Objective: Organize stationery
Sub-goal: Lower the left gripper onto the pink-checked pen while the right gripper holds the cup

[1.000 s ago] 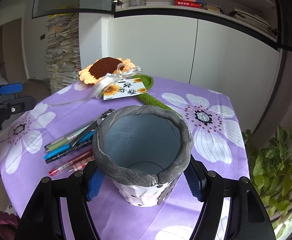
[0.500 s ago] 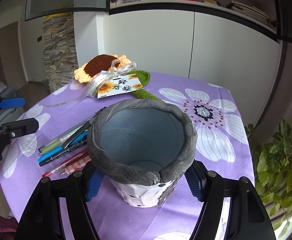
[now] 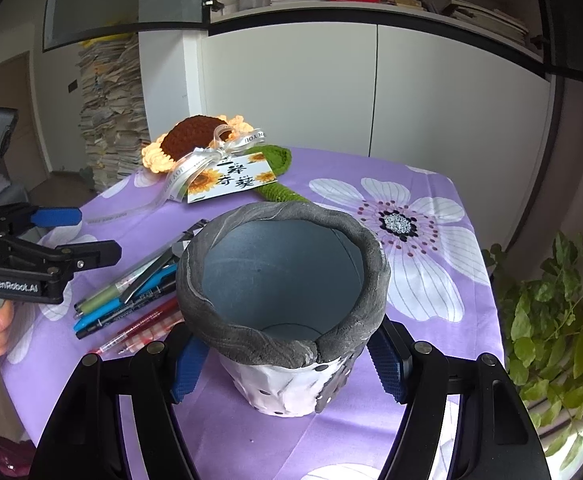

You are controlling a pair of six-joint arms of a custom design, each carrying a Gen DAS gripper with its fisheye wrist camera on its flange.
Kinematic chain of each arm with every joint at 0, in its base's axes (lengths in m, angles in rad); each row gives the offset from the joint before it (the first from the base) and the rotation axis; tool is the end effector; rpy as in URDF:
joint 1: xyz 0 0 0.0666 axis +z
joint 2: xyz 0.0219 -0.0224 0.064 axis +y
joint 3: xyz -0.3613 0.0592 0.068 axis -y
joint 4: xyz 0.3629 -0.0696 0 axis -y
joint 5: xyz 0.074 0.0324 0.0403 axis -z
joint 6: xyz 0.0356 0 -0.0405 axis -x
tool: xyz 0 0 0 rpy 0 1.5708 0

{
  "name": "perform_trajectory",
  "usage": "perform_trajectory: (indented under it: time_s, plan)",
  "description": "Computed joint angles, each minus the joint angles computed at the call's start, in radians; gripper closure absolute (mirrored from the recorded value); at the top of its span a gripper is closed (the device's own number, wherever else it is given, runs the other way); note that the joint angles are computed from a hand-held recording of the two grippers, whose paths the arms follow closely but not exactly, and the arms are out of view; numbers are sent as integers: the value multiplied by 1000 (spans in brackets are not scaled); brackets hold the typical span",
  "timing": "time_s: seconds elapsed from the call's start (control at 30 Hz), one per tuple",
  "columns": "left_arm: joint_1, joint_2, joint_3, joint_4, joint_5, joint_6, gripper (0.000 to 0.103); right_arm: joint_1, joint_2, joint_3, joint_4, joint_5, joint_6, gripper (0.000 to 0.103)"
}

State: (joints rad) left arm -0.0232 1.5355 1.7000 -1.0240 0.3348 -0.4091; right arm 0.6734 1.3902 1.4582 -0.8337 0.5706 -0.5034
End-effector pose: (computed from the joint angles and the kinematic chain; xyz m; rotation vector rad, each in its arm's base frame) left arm 0.5048 -0.0238 0.4718 0.6550 2.2877 -0.2247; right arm 0.3724 0.2720 0.4507 0.0861 2.1919 -0.0166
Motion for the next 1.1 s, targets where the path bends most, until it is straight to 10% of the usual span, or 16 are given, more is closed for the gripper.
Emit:
perform_trajectory:
  time_s: [0.23,0.43,0.83,1.1]
  plan:
    - [-20,62,75,-79,-31,-17,45,4,4,2,6,9,8,31]
    - [-44,53,95,-160,89,-36,45,6,4,2,6,11,8,31]
    - [-177,31,42,-149,69,-153,46,21,-20,-15,-21,111,58,31]
    - [-185,115,135,-261,127,-141,68,-36,-43,-38,-41,27,7,31]
